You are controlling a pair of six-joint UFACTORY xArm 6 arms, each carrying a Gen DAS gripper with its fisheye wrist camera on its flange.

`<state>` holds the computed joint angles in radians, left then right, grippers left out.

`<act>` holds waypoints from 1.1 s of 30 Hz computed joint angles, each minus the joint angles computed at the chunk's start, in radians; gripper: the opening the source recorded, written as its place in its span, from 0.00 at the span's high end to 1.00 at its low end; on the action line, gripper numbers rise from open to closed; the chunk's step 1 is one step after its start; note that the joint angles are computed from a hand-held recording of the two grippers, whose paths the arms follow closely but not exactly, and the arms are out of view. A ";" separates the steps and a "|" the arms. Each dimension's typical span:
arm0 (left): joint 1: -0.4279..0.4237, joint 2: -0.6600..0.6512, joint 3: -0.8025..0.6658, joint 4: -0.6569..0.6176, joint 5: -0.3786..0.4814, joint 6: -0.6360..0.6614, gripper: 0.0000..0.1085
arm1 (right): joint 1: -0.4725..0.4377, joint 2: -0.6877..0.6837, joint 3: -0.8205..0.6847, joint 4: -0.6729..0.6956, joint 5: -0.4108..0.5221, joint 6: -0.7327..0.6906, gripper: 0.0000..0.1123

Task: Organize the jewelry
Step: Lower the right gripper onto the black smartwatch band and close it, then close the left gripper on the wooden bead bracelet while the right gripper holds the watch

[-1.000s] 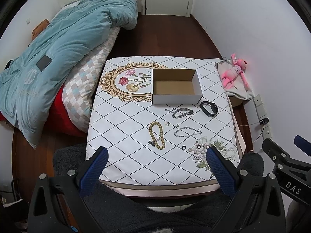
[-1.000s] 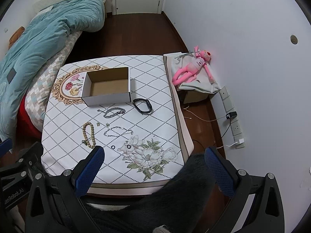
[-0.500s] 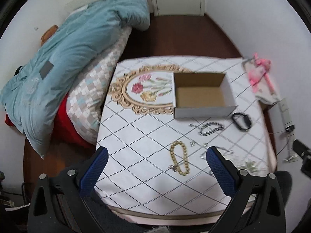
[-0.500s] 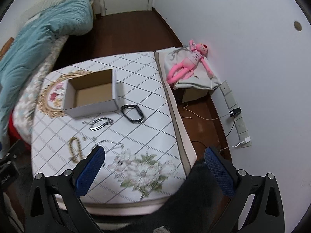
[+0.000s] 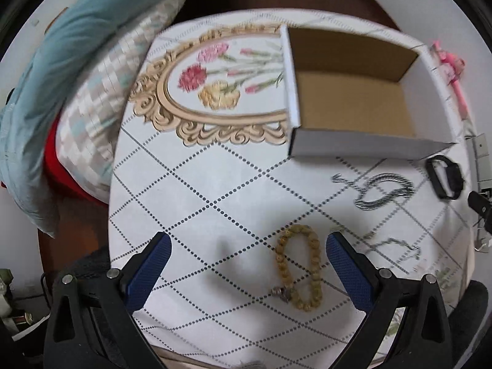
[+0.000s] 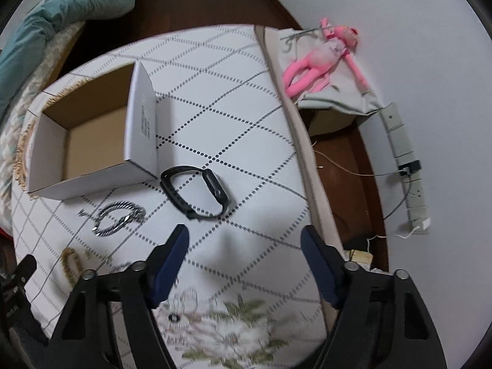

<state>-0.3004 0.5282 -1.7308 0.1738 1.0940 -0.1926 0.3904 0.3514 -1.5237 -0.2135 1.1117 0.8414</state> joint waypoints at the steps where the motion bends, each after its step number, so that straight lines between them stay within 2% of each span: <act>1: 0.002 0.014 -0.009 -0.006 0.005 0.003 0.05 | -0.006 0.015 -0.007 0.001 -0.009 -0.007 0.37; 5: 0.006 0.061 -0.046 -0.015 0.027 0.003 0.05 | -0.016 0.087 -0.049 0.017 -0.031 -0.047 0.52; 10: 0.011 0.083 -0.057 -0.023 0.033 -0.003 0.05 | -0.023 0.142 -0.079 0.024 -0.071 -0.079 0.62; 12: 0.012 0.084 -0.055 -0.026 0.032 -0.002 0.05 | -0.031 0.159 -0.086 0.050 -0.083 -0.104 0.75; 15: 0.018 0.071 -0.034 -0.033 0.015 -0.006 0.05 | -0.037 0.162 -0.070 0.069 -0.125 -0.121 0.87; 21: 0.045 0.017 0.032 -0.045 -0.014 0.013 0.06 | -0.027 0.082 0.036 0.087 -0.208 -0.093 0.88; 29: 0.048 -0.134 0.250 -0.078 -0.070 0.050 0.06 | 0.041 -0.100 0.271 0.155 -0.260 -0.029 0.88; 31: 0.040 -0.136 0.265 -0.093 -0.075 0.057 0.09 | 0.057 -0.122 0.302 0.172 -0.267 -0.003 0.88; 33: 0.038 -0.157 0.303 -0.114 -0.080 0.080 0.17 | 0.072 -0.140 0.329 0.185 -0.274 0.025 0.88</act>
<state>-0.2622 0.3708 -1.4280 0.0602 1.0143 -0.1125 0.4628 0.2114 -1.1945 -0.0285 0.8374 0.8664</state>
